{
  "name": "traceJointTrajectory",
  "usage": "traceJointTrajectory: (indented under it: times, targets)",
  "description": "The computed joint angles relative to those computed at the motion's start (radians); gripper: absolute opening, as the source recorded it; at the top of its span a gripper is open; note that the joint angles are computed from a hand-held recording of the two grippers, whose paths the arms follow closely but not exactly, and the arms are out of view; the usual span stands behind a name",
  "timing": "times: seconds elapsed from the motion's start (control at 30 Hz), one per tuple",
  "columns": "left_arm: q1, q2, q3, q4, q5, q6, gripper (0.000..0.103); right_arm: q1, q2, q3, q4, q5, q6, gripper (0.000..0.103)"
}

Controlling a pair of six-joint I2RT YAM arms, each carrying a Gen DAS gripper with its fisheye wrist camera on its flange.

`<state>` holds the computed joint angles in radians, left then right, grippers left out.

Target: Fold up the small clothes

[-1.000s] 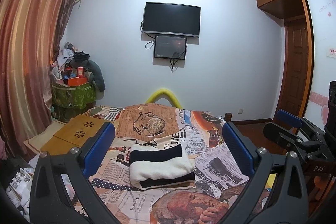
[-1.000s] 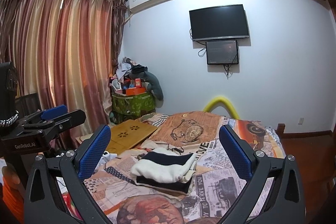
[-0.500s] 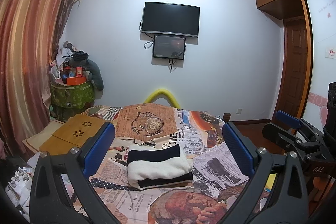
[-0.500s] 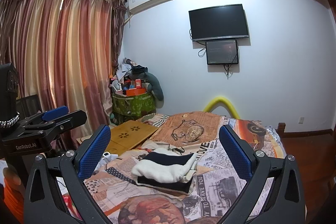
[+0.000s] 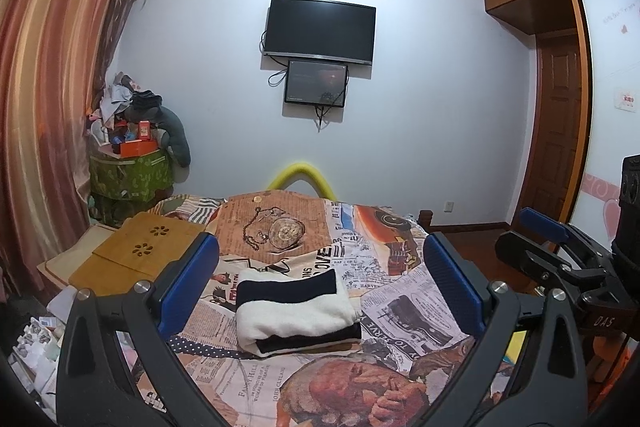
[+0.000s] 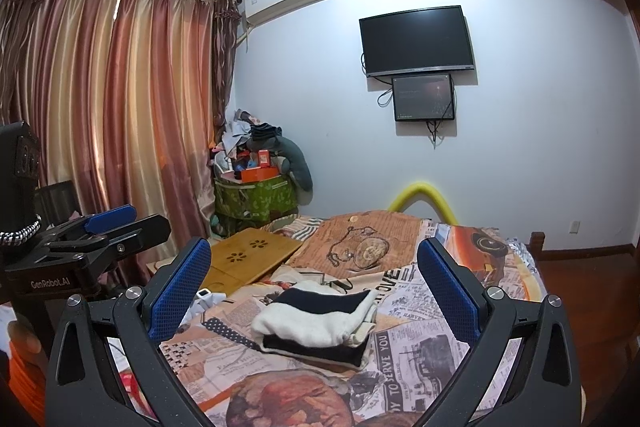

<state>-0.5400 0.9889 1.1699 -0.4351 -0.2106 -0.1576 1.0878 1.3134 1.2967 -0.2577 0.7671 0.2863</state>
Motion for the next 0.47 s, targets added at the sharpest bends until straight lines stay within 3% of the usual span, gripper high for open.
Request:
traceJointTrajectory:
  times: [0.47]
  targets:
    - [-0.002, 0.009, -0.003, 0.0, 0.003, 0.009, 0.103, -0.003, 0.013, 0.013, -0.016, -0.005, 0.016, 0.102]
